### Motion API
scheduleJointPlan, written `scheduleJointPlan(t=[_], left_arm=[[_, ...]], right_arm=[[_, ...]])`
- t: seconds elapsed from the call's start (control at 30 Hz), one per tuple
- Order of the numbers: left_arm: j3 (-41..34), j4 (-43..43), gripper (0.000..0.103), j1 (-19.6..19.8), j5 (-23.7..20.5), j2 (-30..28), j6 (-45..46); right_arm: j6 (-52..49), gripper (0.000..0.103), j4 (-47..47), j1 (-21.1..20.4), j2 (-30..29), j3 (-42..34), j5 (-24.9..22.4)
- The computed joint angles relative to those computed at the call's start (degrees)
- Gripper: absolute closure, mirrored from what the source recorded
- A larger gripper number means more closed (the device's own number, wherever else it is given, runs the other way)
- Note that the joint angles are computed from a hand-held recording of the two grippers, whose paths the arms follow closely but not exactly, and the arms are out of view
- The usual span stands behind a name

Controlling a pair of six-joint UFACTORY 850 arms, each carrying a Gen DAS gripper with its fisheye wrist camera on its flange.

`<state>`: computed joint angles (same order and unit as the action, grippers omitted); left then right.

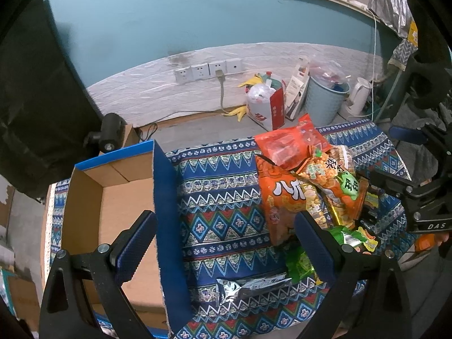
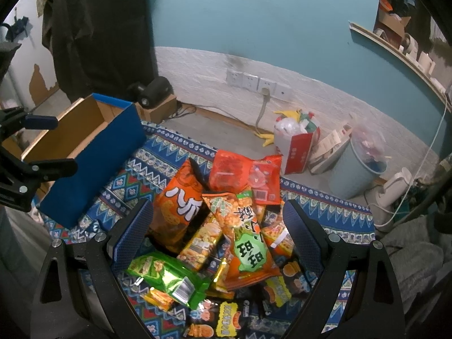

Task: Organize snacks
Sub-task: 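Grasp the orange octopus-print bag with the left tool while the right tool grasps the green-and-orange bag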

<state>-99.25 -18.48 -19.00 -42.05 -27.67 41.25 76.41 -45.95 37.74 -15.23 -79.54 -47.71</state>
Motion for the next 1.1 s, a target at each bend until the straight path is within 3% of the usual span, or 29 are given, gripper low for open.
scheduleJointPlan(t=[0.43,0.93,1.1], left_arm=[[-5.62,2.98,0.004,-3.02,-8.12,-6.64,-5.09],[-11.64,8.78,0.004,-7.71,-13.90,-15.09,-12.94],[-13.18,12.26,0.004,-9.00,-13.44,-17.48,-15.17]], right_arm=[[-2.89,0.012,5.25,-3.65,2.10,5.00,0.74],[-16.59,0.012,17.52,-8.79,0.08,8.56,7.65],[-19.91,0.012,20.70,-10.17,-0.71,9.44,9.73]])
